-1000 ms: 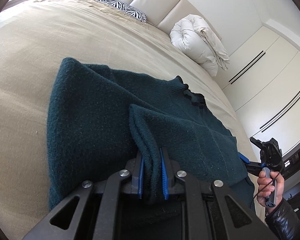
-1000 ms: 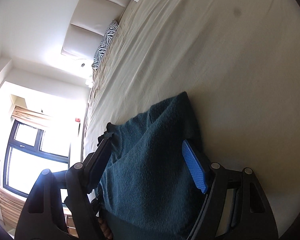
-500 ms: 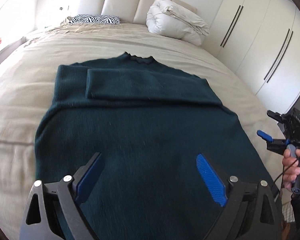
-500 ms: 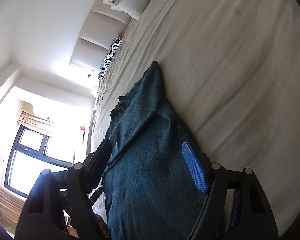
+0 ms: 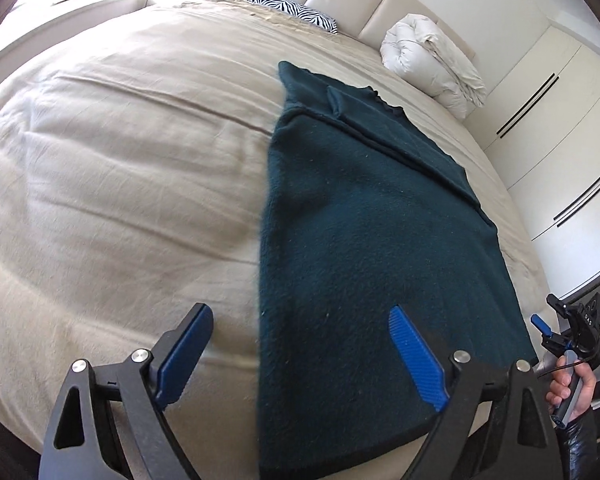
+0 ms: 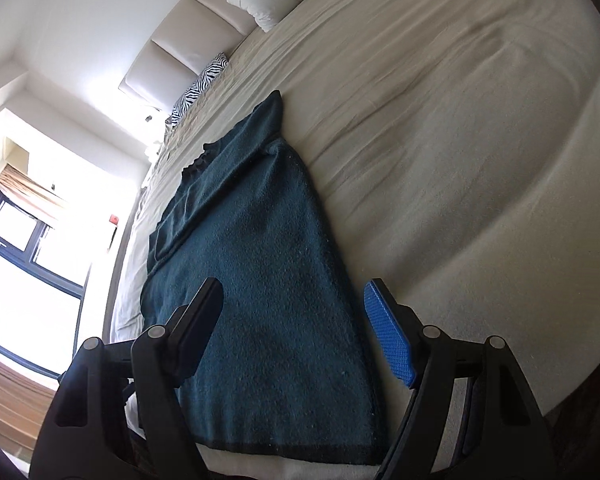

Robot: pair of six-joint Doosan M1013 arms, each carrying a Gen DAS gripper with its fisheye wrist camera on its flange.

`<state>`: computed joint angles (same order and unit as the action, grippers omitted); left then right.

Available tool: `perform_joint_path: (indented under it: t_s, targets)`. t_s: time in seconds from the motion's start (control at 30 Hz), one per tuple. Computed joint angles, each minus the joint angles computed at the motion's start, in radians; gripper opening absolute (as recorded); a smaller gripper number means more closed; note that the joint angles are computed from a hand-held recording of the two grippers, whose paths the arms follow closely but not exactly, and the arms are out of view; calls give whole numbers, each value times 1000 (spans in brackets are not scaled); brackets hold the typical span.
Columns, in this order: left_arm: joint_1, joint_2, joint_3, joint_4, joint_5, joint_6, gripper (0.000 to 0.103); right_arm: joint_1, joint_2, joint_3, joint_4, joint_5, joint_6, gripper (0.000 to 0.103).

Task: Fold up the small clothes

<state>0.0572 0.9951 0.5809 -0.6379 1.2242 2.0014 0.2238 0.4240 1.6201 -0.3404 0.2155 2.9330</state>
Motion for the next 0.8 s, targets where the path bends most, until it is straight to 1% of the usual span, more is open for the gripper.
perform_joint_path:
  t_s: [0.03, 0.13, 0.3, 0.33, 0.37, 0.53, 0.63, 0.8]
  targets:
    - [1, -1, 3, 2, 6, 6, 91, 4, -4, -1, 11, 23, -32, 73]
    - [7, 2, 2, -9, 30, 22, 91, 4, 4, -24, 123, 77, -182, 73]
    - [14, 21, -30, -21, 85, 25, 88, 5, 2, -24, 226, 127, -296, 72]
    - [14, 27, -43, -18, 102, 27, 85, 4, 1, -26, 244, 137, -319, 72]
    - [15, 29, -48, -15, 113, 29, 79, 5, -1, -24, 256, 141, -337, 72]
    - [30, 54, -91, -40, 189, 17, 66, 8, -8, -12, 286, 151, -378, 72]
    - [31, 47, -81, -30, 221, 34, 65, 7, -11, -8, 304, 152, -393, 72]
    - [29, 26, -35, -32, 252, 62, 65, 7, -14, -11, 320, 169, -418, 71]
